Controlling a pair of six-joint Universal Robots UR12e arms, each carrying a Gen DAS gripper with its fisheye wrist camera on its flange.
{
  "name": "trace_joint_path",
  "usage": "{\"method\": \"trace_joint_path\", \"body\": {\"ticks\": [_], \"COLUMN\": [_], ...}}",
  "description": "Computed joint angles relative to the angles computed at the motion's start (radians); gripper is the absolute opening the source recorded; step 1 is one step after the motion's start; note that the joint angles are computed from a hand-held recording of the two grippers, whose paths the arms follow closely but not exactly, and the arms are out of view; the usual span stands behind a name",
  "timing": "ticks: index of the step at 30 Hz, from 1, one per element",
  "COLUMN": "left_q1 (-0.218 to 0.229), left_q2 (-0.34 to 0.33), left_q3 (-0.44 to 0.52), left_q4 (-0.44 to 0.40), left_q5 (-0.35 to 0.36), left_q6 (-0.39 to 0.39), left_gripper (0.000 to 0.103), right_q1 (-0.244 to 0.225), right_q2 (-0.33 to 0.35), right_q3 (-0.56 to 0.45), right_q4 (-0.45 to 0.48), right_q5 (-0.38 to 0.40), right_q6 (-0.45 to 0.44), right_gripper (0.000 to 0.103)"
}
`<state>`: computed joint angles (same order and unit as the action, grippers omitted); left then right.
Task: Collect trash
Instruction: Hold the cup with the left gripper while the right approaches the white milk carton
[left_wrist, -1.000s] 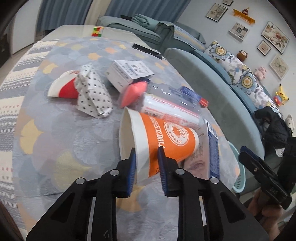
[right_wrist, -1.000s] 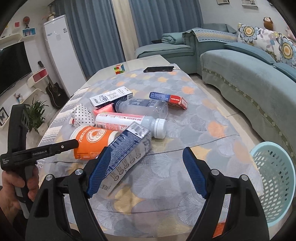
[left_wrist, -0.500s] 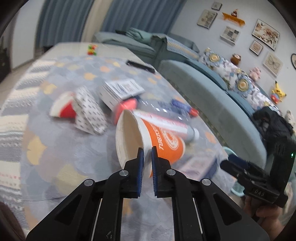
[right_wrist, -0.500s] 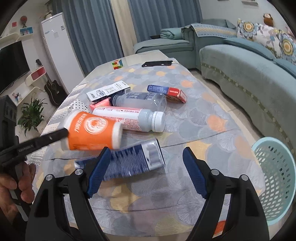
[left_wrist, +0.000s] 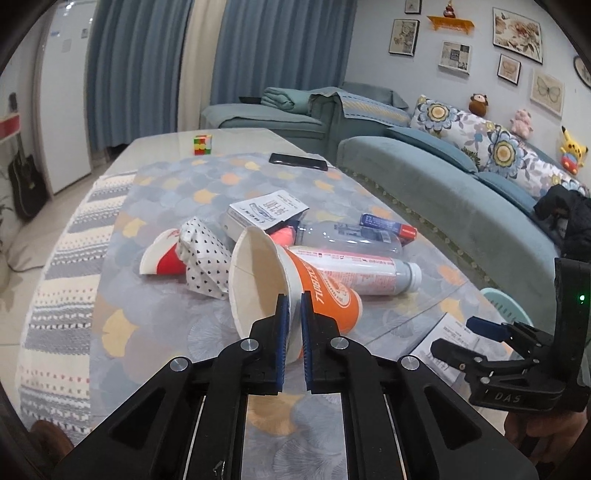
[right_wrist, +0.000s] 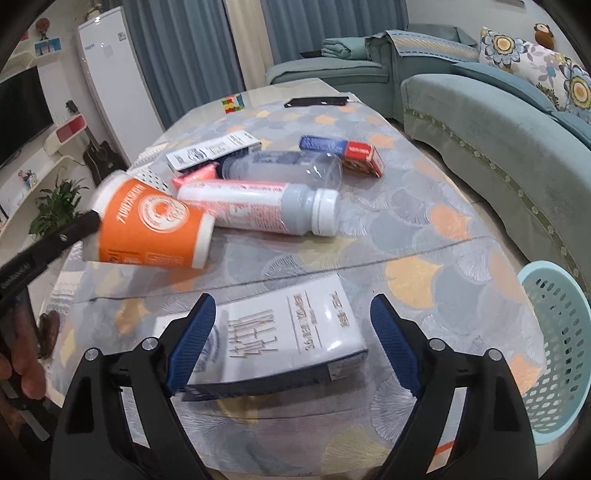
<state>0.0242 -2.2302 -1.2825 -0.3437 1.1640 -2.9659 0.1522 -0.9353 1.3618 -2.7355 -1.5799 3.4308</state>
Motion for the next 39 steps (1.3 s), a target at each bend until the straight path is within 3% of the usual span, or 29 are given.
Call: {"method": "trace_joint_path", "body": {"ticks": [6,10,14,16,21,25,29,33,37,38,39], "left_q1": [-0.010,-0.015,-0.018,-0.020,-0.021,-0.019,-0.018,-0.016,-0.017,-0.017,-0.017], "left_q2": [0.006,0.013,0.015,0.017,0.019,0.021,0.024,0.025,0.026,0.027,0.027], "left_q3": [-0.026,-0.044,-0.052,-0.055,-0.060,-0.063,-0.066,-0.066,-0.065,-0.065,-0.065], "left_q4": [0.073,0.122,0.143,0.151,0.179,0.196,0.205,0.203,0.200,0.199,0.199], "left_q5": [0.051,0.069,0.078,0.081,0.088,0.091,0.093,0.090,0.095,0.096,0.097], "left_q6": [0.012,0.031,0.045,0.050,0.051,0.042,0.035,0.036,0.033,0.030,0.028], "left_gripper": [0.005,0.003,0.003,0.003,0.002,0.002,0.002,0.002,0.002,0.002,0.002], "right_q1": [-0.006,-0.025,-0.019,-0.015,-0.018,-0.015,-0.011,-0.007,-0.009,-0.007,-0.006], "right_q2": [0.012,0.020,0.024,0.023,0.015,0.012,0.010,0.006,0.001,0.000,-0.001], "right_q3": [0.001,0.005,-0.002,0.004,0.011,0.011,0.011,0.012,0.004,0.005,0.009], "right_q4": [-0.003,-0.013,-0.023,-0.057,-0.108,-0.118,-0.129,-0.123,-0.069,-0.067,-0.076], "right_q5": [0.035,0.133,0.131,0.122,0.129,0.117,0.110,0.111,0.175,0.180,0.183], "right_q6": [0.059,0.143,0.115,0.098,0.068,0.044,0.004,-0.031,-0.090,-0.100,-0.111], "right_gripper": [0.095,0.095,0.093,0.083,0.037,0.026,0.008,0.008,0.009,0.015,0.030]}}
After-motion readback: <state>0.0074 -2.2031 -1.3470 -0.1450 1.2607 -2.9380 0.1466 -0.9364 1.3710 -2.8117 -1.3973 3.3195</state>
